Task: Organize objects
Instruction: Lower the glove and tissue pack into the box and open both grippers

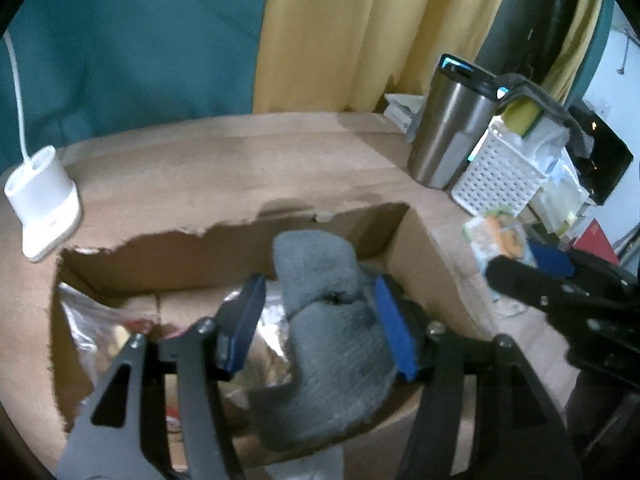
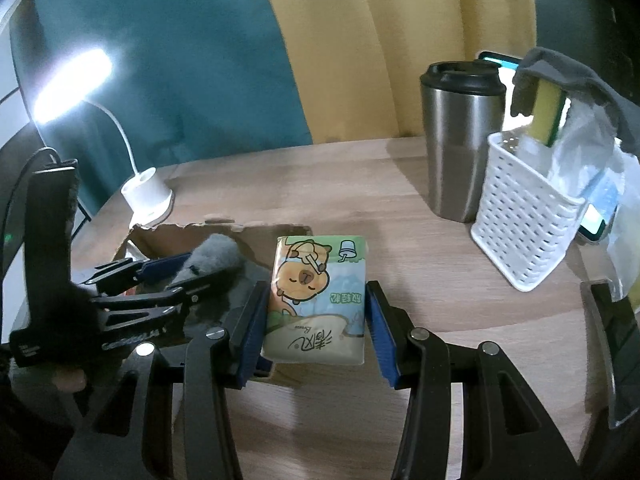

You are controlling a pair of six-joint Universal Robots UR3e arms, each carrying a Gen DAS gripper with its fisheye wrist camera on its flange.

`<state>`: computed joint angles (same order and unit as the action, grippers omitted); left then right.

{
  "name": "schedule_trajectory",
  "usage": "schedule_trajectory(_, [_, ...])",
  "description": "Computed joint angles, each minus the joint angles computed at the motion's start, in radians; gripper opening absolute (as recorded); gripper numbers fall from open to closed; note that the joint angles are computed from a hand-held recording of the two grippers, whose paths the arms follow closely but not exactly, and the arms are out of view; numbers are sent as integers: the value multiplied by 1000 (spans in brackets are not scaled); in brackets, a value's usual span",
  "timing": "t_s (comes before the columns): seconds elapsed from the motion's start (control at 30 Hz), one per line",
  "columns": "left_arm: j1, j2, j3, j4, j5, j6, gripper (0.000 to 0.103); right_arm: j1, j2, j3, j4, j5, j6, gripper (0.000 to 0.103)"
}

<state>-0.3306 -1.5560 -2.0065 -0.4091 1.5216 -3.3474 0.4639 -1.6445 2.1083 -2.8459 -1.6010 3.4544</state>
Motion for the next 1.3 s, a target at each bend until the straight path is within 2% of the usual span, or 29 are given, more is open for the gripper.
schedule_trajectory(0.1, [14,49,-31,13,4,25,59,30,47,-46,9,-24,12,50])
schedule_trajectory(0.57, [208,332,-199,-52,-125,112,59,135,245,-245,64,-90,79,51])
schedule_trajectory(0.73, [288,435,-266,-101,-164,142,59,149,266,-274,86,-91,104,51])
schedule_trajectory(0.83, [324,492,-297,-133,-186,158,59,163,268,-284,93,-106,119,59])
schedule_trajectory(1.07, [383,623,-346,-207,-229,190,59,221,258,-295,120,-164,153,59])
schedule_trajectory(1.3, [481,819,-399,-369,-301,253,59,297,248,-291,152,-217,203,59])
